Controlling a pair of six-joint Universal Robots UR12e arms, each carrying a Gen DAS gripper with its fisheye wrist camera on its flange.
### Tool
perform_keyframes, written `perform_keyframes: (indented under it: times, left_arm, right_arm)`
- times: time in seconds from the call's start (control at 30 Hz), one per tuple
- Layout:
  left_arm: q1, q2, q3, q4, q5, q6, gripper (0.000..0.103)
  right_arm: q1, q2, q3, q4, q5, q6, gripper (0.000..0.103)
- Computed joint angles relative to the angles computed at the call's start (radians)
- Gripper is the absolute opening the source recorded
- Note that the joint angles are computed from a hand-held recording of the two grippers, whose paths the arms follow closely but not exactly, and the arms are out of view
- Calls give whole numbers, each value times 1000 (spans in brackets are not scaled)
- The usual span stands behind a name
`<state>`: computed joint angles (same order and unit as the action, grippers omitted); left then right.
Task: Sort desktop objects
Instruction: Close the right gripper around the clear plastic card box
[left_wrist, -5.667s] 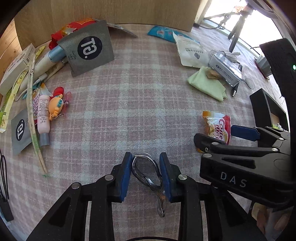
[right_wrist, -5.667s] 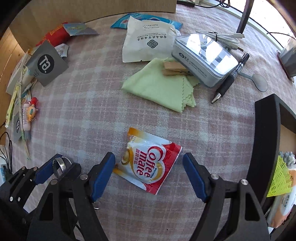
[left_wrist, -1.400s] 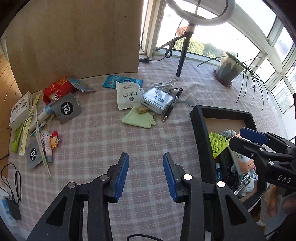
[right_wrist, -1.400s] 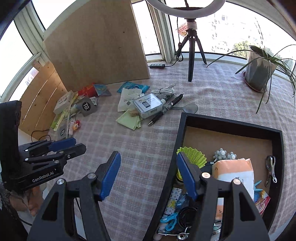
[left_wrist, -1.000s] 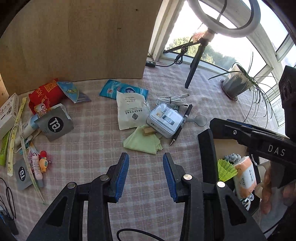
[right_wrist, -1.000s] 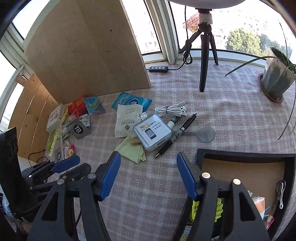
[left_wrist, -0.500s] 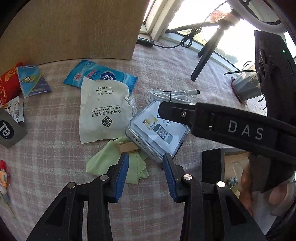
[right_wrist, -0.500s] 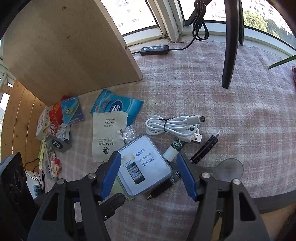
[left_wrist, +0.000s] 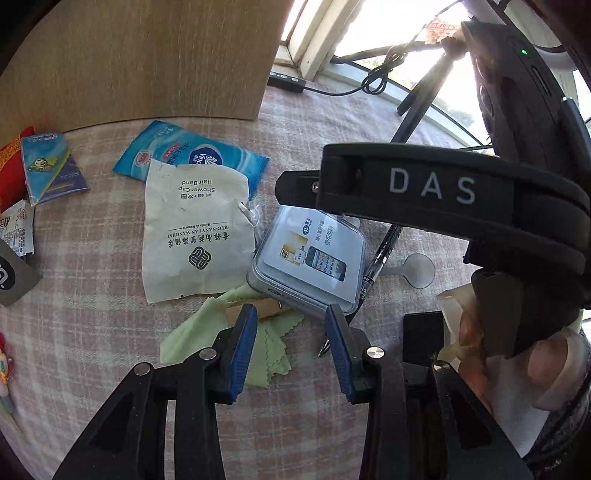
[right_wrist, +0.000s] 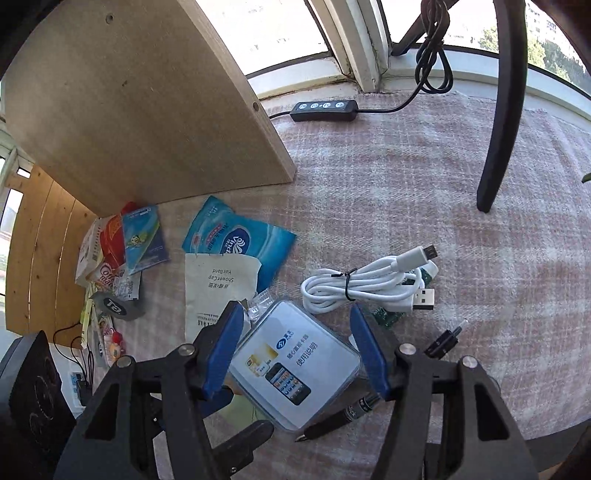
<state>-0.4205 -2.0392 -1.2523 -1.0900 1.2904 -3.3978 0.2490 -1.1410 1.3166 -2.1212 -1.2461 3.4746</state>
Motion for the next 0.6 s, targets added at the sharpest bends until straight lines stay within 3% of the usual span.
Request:
perform_keyframes:
  times: [0.1,0.5,0.6]
  left_arm:
    - [0,0,-3,-5,-5,4,37]
    - [21,19,-45,9,-27,11,34]
    - [17,28,-45,4,-39,59,35]
  right_arm:
    - [6,19,-27,66,-13,-2,59]
    - [-20,-68,104,28,73,79,58]
    - [-25,-68,107,23,79,100,56]
